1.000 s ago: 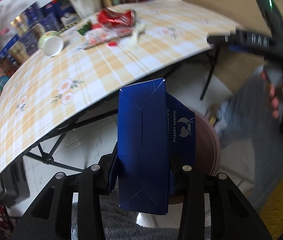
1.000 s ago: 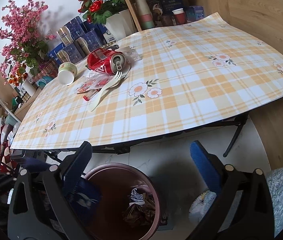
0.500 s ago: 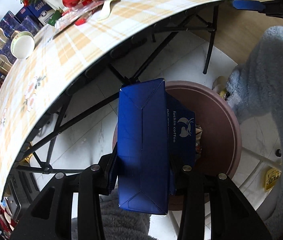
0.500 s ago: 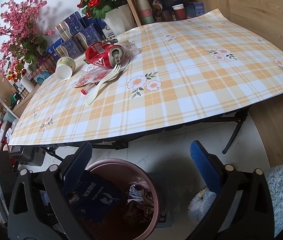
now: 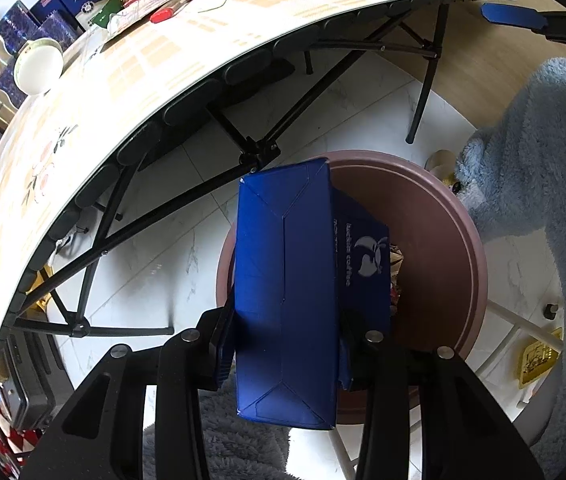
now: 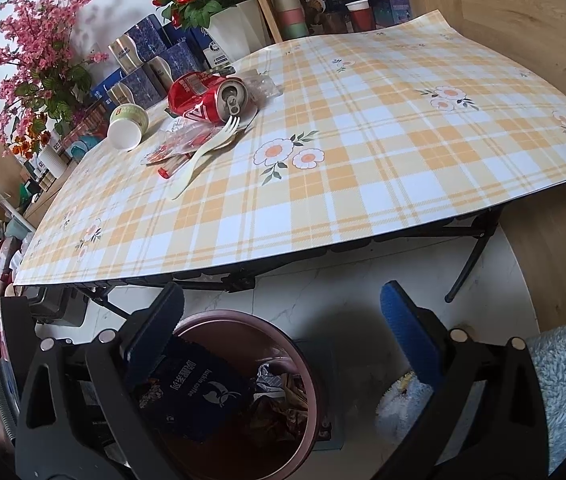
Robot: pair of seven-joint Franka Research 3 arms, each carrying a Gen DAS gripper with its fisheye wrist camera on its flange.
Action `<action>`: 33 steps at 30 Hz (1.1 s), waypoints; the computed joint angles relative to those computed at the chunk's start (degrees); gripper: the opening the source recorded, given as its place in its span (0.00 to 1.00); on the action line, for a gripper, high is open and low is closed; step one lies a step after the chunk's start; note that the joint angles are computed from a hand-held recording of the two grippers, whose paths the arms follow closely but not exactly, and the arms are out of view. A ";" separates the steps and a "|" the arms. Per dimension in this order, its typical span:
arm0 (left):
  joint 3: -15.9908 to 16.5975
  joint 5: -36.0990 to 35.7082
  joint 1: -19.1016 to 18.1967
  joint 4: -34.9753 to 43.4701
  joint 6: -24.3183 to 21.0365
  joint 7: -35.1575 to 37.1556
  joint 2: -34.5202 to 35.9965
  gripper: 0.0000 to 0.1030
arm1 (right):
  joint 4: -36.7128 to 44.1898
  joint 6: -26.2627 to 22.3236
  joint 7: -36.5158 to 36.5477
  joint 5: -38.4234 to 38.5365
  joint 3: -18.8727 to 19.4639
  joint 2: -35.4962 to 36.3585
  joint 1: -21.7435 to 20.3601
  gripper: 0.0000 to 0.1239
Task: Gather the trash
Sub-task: 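Carry the luckin box over the brown bin and open the left gripper, then reach the right gripper to the red Coca-Cola can and grasp it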
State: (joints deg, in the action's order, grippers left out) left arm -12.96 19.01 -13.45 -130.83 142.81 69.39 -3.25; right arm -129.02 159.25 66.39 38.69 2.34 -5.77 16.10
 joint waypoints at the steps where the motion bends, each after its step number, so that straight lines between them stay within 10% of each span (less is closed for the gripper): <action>1: 0.05 -0.30 -0.01 -0.20 0.31 0.05 -0.13 0.38 | 0.04 -0.13 0.06 -0.06 -0.02 0.05 -0.01 0.78; 16: -1.23 13.66 6.09 -8.99 14.51 -24.22 -10.88 0.80 | 0.20 -0.56 1.25 -1.27 0.06 0.60 -0.33 0.78; 33: -2.51 19.75 15.04 -14.61 20.47 -49.59 -17.93 0.85 | 1.24 2.44 2.25 -6.90 0.78 2.11 -0.45 0.78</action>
State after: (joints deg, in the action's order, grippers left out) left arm -15.47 38.76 1.59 -145.44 163.27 19.80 -21.17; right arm -127.78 161.69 68.64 31.79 3.11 -3.66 15.65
